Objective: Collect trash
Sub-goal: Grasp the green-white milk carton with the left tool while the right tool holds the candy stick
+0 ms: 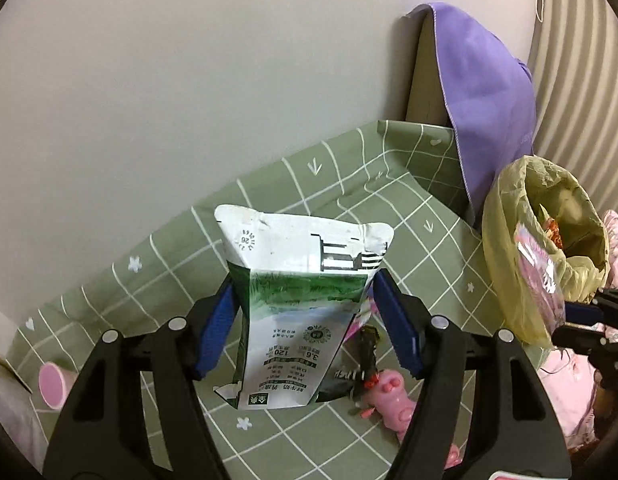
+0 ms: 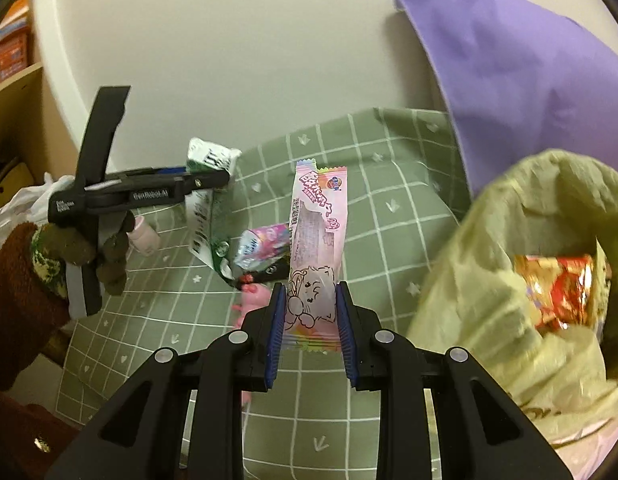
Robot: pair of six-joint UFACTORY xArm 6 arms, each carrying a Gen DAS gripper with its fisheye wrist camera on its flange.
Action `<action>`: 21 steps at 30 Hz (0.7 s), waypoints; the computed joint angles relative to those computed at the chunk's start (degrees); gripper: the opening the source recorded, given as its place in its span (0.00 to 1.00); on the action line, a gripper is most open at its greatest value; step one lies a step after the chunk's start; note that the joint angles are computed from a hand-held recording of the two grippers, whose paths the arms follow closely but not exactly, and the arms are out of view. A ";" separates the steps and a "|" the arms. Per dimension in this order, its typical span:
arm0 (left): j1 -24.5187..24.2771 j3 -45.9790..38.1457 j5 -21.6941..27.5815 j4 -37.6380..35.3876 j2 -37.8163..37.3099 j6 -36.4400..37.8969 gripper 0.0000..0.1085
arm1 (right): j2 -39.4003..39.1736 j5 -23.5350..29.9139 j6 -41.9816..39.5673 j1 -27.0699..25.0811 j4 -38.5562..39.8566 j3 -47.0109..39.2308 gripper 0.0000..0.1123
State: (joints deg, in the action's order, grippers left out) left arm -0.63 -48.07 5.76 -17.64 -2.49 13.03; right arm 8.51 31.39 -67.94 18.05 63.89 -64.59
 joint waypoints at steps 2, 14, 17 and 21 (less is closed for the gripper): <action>0.36 0.58 -0.80 3.81 0.05 -3.15 0.59 | -0.16 0.11 0.55 0.24 -1.01 -0.10 0.22; 2.38 -1.63 0.82 20.82 3.74 -19.32 0.58 | -2.83 -0.72 1.60 -1.15 -2.18 2.42 0.22; 2.54 -1.40 2.30 23.98 3.36 -22.06 0.58 | -3.72 -1.31 0.82 -1.54 -1.08 2.81 0.22; 2.13 0.39 1.32 20.72 0.02 -21.16 0.57 | -4.74 -2.09 -0.72 -2.09 0.54 2.87 0.22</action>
State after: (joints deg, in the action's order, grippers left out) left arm 1.50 -47.68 7.08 3.09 -2.47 -8.13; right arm 3.77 29.30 -68.65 15.96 64.43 -61.71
